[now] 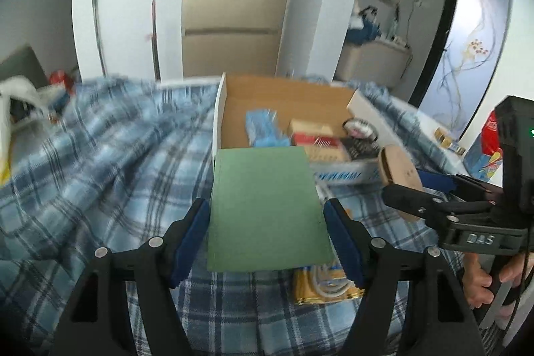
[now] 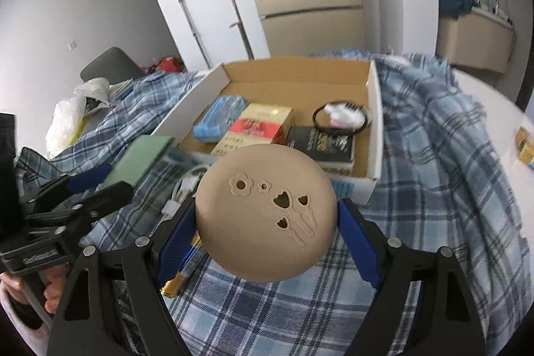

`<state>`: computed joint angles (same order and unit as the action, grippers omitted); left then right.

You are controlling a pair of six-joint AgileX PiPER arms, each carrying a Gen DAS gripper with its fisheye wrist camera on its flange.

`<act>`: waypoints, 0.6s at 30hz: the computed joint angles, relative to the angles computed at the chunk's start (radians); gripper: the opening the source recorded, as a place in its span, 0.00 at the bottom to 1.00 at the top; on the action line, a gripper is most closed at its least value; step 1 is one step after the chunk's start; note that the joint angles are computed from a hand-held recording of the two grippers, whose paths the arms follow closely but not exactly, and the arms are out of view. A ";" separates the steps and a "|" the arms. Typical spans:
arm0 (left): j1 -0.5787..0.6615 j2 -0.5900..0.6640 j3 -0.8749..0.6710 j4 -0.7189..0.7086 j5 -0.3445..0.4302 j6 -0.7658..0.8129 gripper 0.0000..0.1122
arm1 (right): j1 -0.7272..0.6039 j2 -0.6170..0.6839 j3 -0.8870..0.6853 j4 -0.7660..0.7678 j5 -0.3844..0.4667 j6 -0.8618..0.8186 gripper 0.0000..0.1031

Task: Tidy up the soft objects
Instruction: 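Grasp the green card with the left gripper while the right gripper lifts the beige pad, then carry the green card and beige pad into the white box and open both grippers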

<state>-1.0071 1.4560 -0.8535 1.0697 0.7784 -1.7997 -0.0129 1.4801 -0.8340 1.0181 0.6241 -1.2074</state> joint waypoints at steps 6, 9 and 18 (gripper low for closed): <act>-0.135 -0.006 0.002 0.170 0.162 -0.125 0.65 | -0.033 -0.100 0.087 0.212 -0.051 -0.218 0.79; -0.167 -0.010 0.009 0.212 0.203 -0.156 0.65 | -0.045 -0.136 0.115 0.288 -0.063 -0.305 0.79; -0.237 0.013 -0.032 0.215 0.318 -0.131 0.65 | 0.009 -0.191 0.156 0.361 -0.142 -0.393 0.79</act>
<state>-1.2439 1.4693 -0.8857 1.2849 1.0965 -1.9305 -0.0043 1.2887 -0.6785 1.3788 0.4826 -1.6004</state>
